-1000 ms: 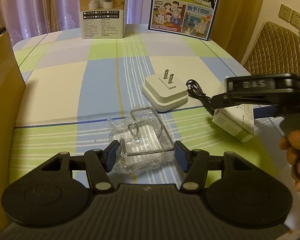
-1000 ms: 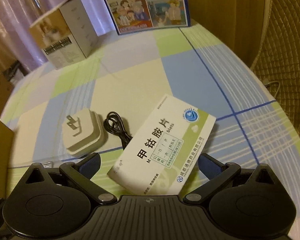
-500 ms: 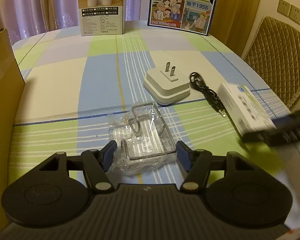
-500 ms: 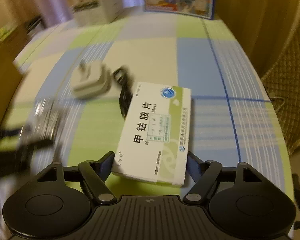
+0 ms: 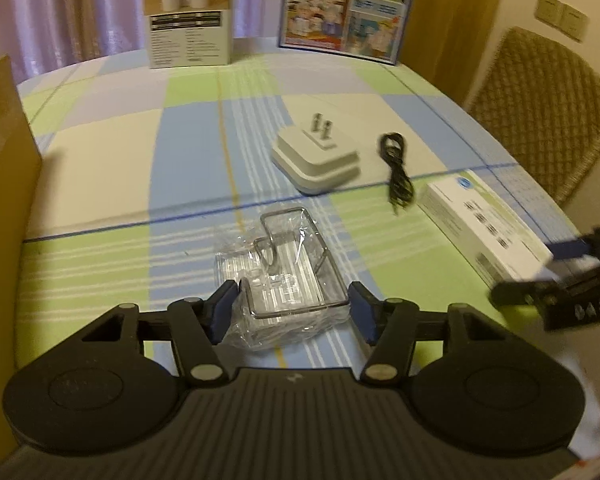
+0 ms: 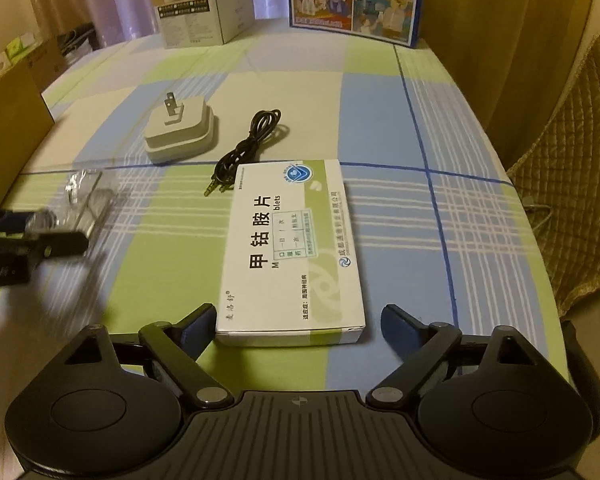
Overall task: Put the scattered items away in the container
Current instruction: 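Lift and carry the clear holder and medicine box over the cardboard box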
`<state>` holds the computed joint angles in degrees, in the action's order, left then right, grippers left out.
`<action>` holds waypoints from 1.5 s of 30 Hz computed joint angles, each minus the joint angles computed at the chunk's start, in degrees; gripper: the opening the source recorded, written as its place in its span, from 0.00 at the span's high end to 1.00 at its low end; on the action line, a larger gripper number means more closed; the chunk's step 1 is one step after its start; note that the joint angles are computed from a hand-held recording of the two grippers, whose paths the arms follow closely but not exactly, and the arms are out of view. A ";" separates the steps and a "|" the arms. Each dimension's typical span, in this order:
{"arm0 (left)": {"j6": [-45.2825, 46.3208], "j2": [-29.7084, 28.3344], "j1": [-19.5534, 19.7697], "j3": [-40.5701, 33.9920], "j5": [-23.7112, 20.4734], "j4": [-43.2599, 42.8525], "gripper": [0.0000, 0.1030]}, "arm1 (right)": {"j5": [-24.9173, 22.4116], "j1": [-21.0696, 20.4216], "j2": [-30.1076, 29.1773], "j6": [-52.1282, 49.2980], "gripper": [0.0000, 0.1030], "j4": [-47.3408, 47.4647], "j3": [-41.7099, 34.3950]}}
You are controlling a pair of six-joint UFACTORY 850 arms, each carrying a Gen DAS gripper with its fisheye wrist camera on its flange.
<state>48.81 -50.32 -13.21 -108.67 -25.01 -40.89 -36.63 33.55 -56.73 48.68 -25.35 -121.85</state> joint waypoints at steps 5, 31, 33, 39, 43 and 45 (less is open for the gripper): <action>-2.61 2.80 -1.02 4.34 5.37 1.70 0.34 | 1.62 -0.11 0.61 3.02 0.15 -0.98 1.14; -12.92 3.82 -3.70 6.93 10.34 19.63 0.54 | 1.59 -0.74 -4.37 -0.66 0.14 -2.68 -6.14; -12.74 3.76 -3.71 6.84 10.25 19.44 0.54 | 0.47 -0.73 -5.80 -1.51 0.14 -2.04 -8.67; -11.58 3.48 -3.45 6.25 9.43 17.41 0.54 | -0.64 -0.22 -7.38 -1.92 0.34 -4.11 -11.09; -10.75 3.37 -3.31 5.86 8.76 15.98 0.54 | -0.60 0.07 -6.32 -0.53 0.34 -5.39 -9.60; -9.54 3.36 -3.12 5.63 7.98 14.04 0.54 | 0.30 0.27 -4.91 0.74 0.34 -6.49 -7.52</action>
<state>39.27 -46.96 -16.33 -103.04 -17.03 -26.85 -36.33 33.82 -61.64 49.42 -31.84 -129.37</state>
